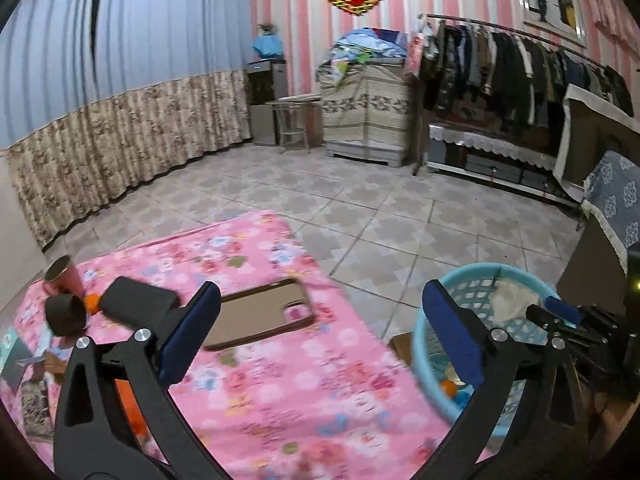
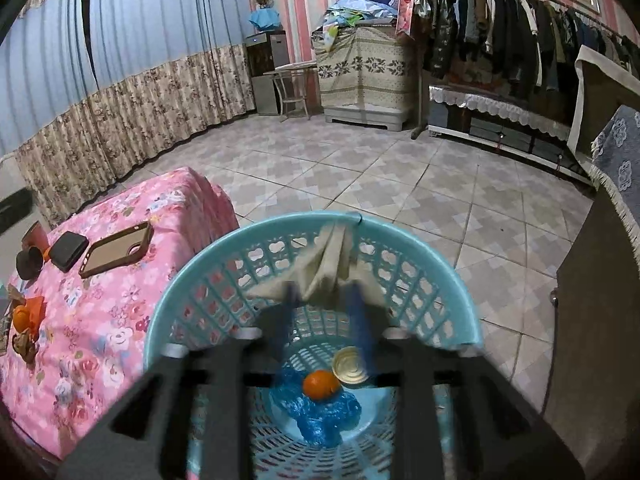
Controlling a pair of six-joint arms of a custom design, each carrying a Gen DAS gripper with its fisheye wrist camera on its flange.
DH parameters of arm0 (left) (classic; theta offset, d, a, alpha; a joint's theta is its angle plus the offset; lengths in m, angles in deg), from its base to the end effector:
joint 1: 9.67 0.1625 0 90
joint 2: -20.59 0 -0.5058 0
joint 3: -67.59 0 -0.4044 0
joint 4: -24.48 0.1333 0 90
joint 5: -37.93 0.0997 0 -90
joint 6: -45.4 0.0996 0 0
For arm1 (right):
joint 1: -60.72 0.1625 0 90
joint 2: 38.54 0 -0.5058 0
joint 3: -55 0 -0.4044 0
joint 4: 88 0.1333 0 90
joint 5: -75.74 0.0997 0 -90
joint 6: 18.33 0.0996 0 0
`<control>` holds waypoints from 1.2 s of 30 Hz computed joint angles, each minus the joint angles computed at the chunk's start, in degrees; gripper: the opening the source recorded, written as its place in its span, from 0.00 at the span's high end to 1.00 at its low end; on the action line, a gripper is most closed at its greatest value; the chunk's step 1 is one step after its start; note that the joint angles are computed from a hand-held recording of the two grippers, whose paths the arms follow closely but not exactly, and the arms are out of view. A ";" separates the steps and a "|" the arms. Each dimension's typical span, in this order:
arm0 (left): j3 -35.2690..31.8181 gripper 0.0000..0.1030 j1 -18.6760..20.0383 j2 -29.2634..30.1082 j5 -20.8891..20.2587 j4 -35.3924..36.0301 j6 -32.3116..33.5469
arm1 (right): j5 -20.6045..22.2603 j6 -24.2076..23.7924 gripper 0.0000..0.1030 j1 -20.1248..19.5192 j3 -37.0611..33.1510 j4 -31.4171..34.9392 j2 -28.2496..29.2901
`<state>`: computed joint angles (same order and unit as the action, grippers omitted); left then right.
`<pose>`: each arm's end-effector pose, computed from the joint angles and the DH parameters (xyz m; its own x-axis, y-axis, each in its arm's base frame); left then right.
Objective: Collect trash
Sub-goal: 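Carry peel and cloth to the blue basket and release them, then return both tools to the table toward the brown paper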
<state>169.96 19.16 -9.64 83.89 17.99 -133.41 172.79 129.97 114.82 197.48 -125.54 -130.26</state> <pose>-0.3401 -0.4184 -0.0741 -0.5810 0.5006 -0.6417 0.8104 0.4290 -0.3991 -0.0861 -0.3254 0.2352 -0.6948 0.4801 0.5354 -0.2715 0.5143 -0.8135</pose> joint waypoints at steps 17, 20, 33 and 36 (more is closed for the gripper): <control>14.77 0.05 11.19 -18.78 -14.65 -8.45 7.05 | 12.90 -5.96 0.07 20.05 3.28 -18.59 11.29; 15.68 0.05 14.78 -21.82 -15.02 -8.89 9.44 | 15.18 -5.67 0.07 25.80 1.22 -17.83 14.78; 17.18 0.05 25.72 -28.41 -13.25 -10.43 15.32 | 23.25 -4.47 0.07 39.38 -8.03 -15.38 33.81; 17.43 0.05 27.10 -29.05 -12.10 -10.43 14.62 | 24.59 -4.17 0.07 41.12 -9.71 -14.77 37.22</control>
<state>187.40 46.27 -38.69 71.79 7.56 -118.79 197.39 125.80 155.94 187.76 -140.31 -93.04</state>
